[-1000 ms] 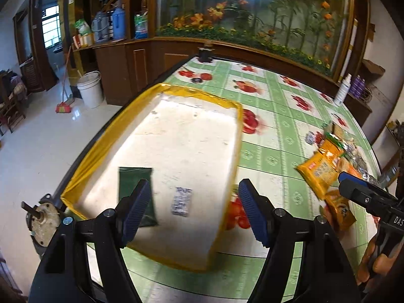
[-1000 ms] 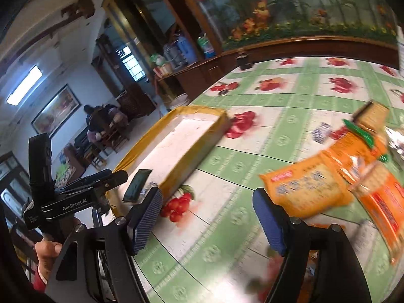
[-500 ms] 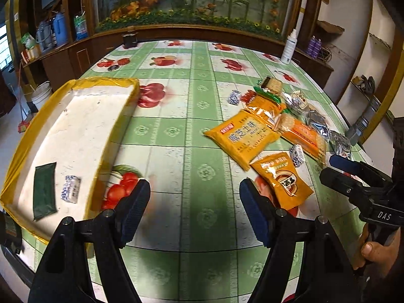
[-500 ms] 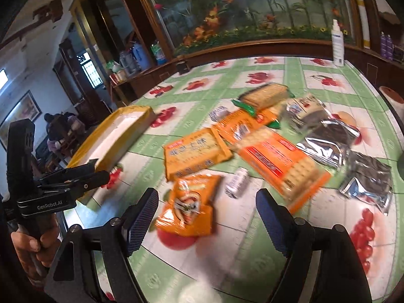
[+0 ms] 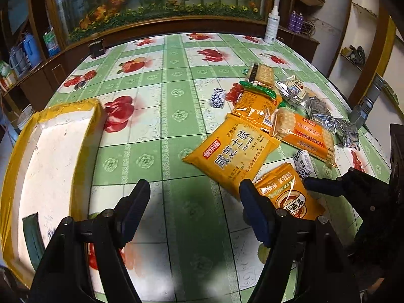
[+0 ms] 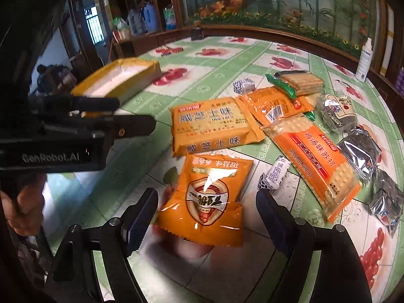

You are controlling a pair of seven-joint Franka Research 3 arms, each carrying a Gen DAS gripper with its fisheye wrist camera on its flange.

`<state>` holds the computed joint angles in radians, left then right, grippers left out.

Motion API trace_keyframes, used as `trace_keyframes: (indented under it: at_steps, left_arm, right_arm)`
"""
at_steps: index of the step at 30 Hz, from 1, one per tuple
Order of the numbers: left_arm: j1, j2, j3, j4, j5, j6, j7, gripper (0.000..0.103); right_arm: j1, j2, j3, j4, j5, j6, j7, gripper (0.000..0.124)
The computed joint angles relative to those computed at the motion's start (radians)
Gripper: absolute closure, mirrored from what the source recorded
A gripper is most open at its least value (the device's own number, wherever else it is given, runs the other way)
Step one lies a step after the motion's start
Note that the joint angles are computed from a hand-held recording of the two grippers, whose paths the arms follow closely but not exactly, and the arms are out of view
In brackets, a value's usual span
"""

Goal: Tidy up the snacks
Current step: 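Grasp the yellow cheese biscuit pack with the left tool while the right tool grasps the orange chip bag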

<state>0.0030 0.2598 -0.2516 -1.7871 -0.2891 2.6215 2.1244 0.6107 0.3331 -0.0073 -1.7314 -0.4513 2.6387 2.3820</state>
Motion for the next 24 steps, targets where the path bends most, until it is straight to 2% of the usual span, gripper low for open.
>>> trace_keyframes:
  at_steps: [1,3,4,8,11,16,19,21,24]
  left_arm:
    - [-0.002,0.018,-0.006,0.026,0.001,-0.022,0.013,0.030]
    - [-0.002,0.049,-0.022,0.071,-0.003,-0.062,0.049,0.030]
    - [-0.006,0.060,-0.027,0.086,0.002,-0.069,0.068,0.030]
    - [-0.004,0.097,-0.057,0.138,-0.010,-0.122,0.183,0.030]
    - [-0.027,0.131,-0.048,0.182,0.023,-0.153,0.203,0.030]
    - [-0.078,0.140,-0.024,0.145,0.136,-0.018,0.167,0.030]
    - [-0.103,0.129,-0.008,0.089,0.225,0.091,0.120,0.031]
    - [-0.079,0.117,-0.036,0.066,0.217,0.108,0.137,0.035]
    - [-0.068,0.115,-0.047,0.057,0.227,0.125,0.139,0.039]
  right_arm:
    - [-0.010,0.007,0.010,0.010,0.024,-0.014,-0.023,0.046]
    - [0.009,0.003,-0.008,0.013,-0.015,-0.043,-0.008,0.066]
    - [0.015,-0.002,-0.014,0.012,-0.035,-0.067,0.001,0.066]
    - [-0.014,-0.069,-0.004,-0.081,-0.033,-0.026,0.039,0.071]
    - [-0.039,-0.131,0.003,-0.163,-0.053,0.018,0.095,0.071]
    - [-0.092,-0.208,0.031,-0.267,-0.073,0.090,0.172,0.071]
    - [-0.117,-0.225,0.048,-0.294,-0.079,0.122,0.198,0.071]
    - [-0.128,-0.229,0.058,-0.300,-0.079,0.136,0.202,0.071]
    - [-0.132,-0.231,0.065,-0.298,-0.094,0.138,0.217,0.071]
